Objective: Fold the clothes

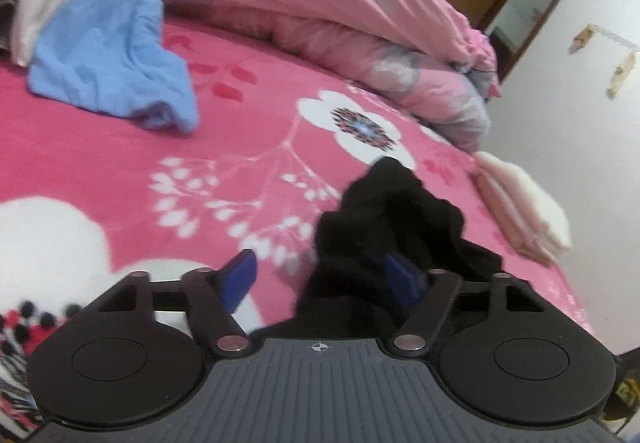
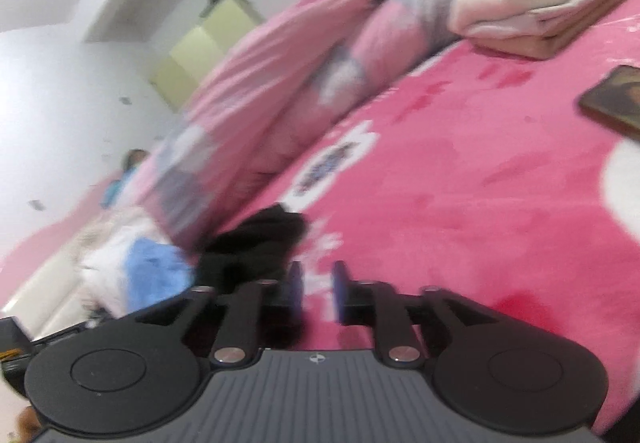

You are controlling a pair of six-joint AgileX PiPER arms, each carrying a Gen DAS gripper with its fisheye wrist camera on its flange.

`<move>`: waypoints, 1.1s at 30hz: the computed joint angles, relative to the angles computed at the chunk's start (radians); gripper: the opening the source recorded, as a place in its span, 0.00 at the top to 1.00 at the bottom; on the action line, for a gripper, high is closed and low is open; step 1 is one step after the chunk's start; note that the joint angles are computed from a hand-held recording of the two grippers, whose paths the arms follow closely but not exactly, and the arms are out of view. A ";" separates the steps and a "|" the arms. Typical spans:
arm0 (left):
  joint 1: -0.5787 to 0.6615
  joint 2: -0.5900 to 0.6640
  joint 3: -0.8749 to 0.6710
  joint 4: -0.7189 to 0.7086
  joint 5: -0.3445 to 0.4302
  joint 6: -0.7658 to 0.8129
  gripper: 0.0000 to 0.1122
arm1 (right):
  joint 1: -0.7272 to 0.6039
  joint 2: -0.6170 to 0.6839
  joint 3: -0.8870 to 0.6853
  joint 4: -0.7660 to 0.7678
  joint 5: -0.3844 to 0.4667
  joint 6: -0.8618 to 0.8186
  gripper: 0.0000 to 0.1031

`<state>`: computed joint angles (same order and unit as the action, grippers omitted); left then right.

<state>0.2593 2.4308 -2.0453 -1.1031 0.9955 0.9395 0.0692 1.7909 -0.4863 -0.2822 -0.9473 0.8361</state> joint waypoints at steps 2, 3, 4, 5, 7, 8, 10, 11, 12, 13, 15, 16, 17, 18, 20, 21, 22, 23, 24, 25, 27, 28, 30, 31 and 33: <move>-0.018 0.017 -0.031 0.028 0.025 -0.026 0.30 | 0.035 0.003 -0.013 -0.010 -0.023 -0.024 0.35; -0.031 0.009 -0.014 0.034 0.009 -0.016 0.30 | 0.056 0.004 -0.025 -0.008 -0.023 -0.041 0.33; -0.044 -0.003 0.013 0.036 -0.015 0.002 0.31 | 0.077 0.006 -0.046 -0.006 -0.002 -0.059 0.31; -0.056 -0.014 0.038 0.030 -0.042 0.023 0.33 | 0.098 0.012 -0.076 0.005 0.039 -0.074 0.31; -0.080 -0.034 0.085 0.012 -0.098 0.067 0.45 | 0.138 0.025 -0.138 0.026 0.121 -0.105 0.31; -0.092 -0.043 0.106 0.002 -0.126 0.090 0.56 | 0.155 0.032 -0.163 0.040 0.156 -0.125 0.32; -0.112 -0.062 0.150 -0.022 -0.178 0.140 0.66 | 0.188 0.045 -0.215 0.072 0.226 -0.170 0.40; -0.119 -0.073 0.174 -0.036 -0.203 0.171 0.76 | 0.211 0.038 -0.222 0.125 0.252 -0.235 0.48; -0.122 -0.084 0.197 -0.055 -0.222 0.202 0.80 | 0.234 0.032 -0.230 0.184 0.277 -0.306 0.55; -0.123 -0.094 0.219 -0.075 -0.239 0.235 0.86 | 0.253 0.026 -0.238 0.236 0.299 -0.371 0.67; -0.117 -0.108 0.245 -0.113 -0.253 0.276 0.92 | 0.254 0.011 -0.224 0.283 0.298 -0.411 0.80; -0.112 -0.119 0.260 -0.138 -0.261 0.297 0.95 | 0.254 0.004 -0.217 0.303 0.298 -0.428 0.86; -0.107 -0.130 0.277 -0.167 -0.268 0.319 0.96 | 0.246 -0.008 -0.204 0.315 0.290 -0.425 0.90; -0.099 -0.141 0.291 -0.198 -0.273 0.345 0.96 | 0.237 -0.020 -0.192 0.327 0.282 -0.422 0.91; -0.080 -0.165 0.319 -0.264 -0.277 0.403 0.97 | 0.218 -0.050 -0.171 0.366 0.261 -0.444 0.93; -0.072 -0.175 0.326 -0.287 -0.278 0.421 0.97 | 0.205 -0.065 -0.160 0.378 0.249 -0.451 0.93; -0.063 -0.183 0.329 -0.305 -0.278 0.433 0.97 | 0.191 -0.081 -0.151 0.390 0.237 -0.457 0.93; -0.055 -0.192 0.332 -0.322 -0.278 0.445 0.97 | 0.180 -0.098 -0.139 0.405 0.225 -0.464 0.93; -0.046 -0.200 0.335 -0.340 -0.278 0.457 0.98 | 0.170 -0.115 -0.131 0.421 0.218 -0.474 0.94; -0.038 -0.205 0.333 -0.353 -0.276 0.463 0.98 | 0.156 -0.134 -0.122 0.427 0.209 -0.480 0.94; -0.022 -0.212 0.328 -0.375 -0.271 0.470 0.98 | 0.131 -0.165 -0.114 0.446 0.200 -0.494 0.94; -0.016 -0.214 0.327 -0.386 -0.271 0.475 0.98 | 0.121 -0.181 -0.107 0.460 0.195 -0.506 0.94; -0.004 -0.218 0.329 -0.413 -0.281 0.492 0.98 | 0.097 -0.204 -0.096 0.480 0.183 -0.521 0.94; 0.000 -0.216 0.326 -0.419 -0.287 0.493 0.98 | 0.087 -0.207 -0.097 0.487 0.183 -0.524 0.94; 0.005 -0.206 0.311 -0.418 -0.301 0.480 0.98 | 0.063 -0.208 -0.097 0.495 0.187 -0.516 0.94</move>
<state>0.2641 2.2252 -1.7340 -1.5209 0.6947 1.4193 0.1317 1.5825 -0.5836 0.2123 -0.7601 0.3205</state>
